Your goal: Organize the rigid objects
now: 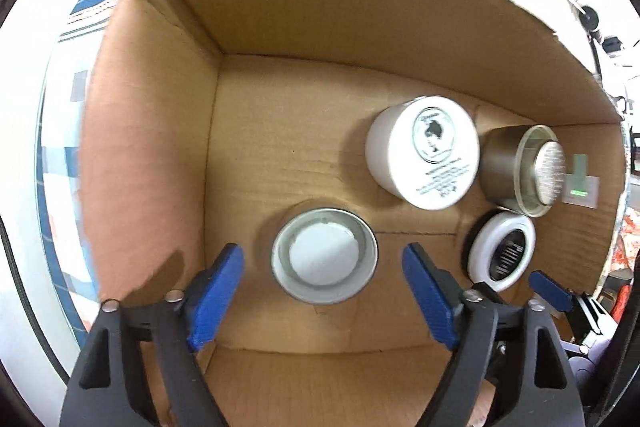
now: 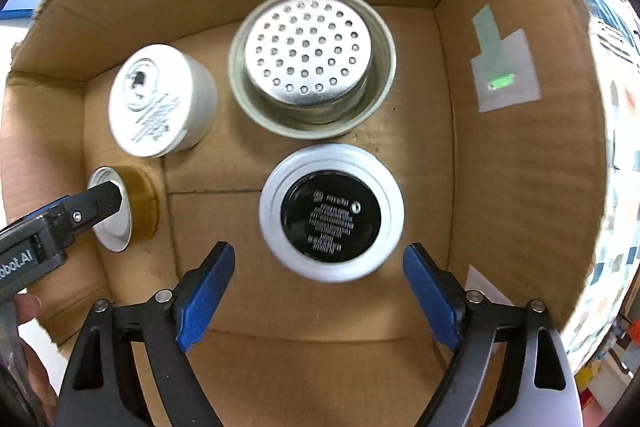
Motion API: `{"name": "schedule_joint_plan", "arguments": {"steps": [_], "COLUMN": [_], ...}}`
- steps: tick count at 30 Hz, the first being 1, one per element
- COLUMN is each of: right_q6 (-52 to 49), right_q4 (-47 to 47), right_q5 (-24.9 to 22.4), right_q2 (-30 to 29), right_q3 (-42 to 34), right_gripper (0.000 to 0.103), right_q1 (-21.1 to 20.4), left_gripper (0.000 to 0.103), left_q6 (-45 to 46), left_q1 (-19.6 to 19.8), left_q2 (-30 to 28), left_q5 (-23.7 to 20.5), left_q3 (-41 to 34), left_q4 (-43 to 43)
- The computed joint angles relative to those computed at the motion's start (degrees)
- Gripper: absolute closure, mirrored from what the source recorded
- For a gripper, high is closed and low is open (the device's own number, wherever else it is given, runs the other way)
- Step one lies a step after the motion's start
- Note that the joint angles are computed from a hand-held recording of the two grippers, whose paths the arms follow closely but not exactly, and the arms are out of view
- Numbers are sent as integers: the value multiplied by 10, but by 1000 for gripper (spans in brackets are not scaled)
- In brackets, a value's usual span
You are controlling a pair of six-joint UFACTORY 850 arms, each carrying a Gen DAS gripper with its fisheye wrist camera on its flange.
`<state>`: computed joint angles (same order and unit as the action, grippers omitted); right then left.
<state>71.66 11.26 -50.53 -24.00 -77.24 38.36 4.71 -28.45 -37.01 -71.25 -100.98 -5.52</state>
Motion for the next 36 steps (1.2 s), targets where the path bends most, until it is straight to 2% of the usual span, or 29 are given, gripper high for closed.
{"name": "schedule_joint_plan", "arguments": {"steps": [4, 8, 12, 16, 24, 32, 36], "right_q6": [24, 54, 77, 109, 158, 186, 205], "right_q4": [-24, -52, -72, -95, -158, -200, -207], "right_q5": [-13, -31, -50, -63, -103, -123, -115], "right_q2": [17, 30, 39, 68, 82, 101, 132], "right_q3": [-6, -14, -22, -16, -55, -80, -53], "right_gripper": [7, 0, 0, 0, 0, 0, 0], "right_q1": [10, 25, 40, 62, 103, 139, 149], "left_gripper": [16, 0, 0, 0, 0, 0, 0], "left_q6": [8, 14, 16, 26, 18, 12, -1], "left_q1": [3, 5, 6, 7, -2, -8, -25], "left_q2": [26, 52, 75, 126, 191, 243, 259], "left_q5": [2, 4, 10, 32, 59, 68, 68], "left_q3": [13, 22, 25, 69, 102, 127, 131], "left_q4": [-10, -10, -9, -7, 5, 2, -3]}}
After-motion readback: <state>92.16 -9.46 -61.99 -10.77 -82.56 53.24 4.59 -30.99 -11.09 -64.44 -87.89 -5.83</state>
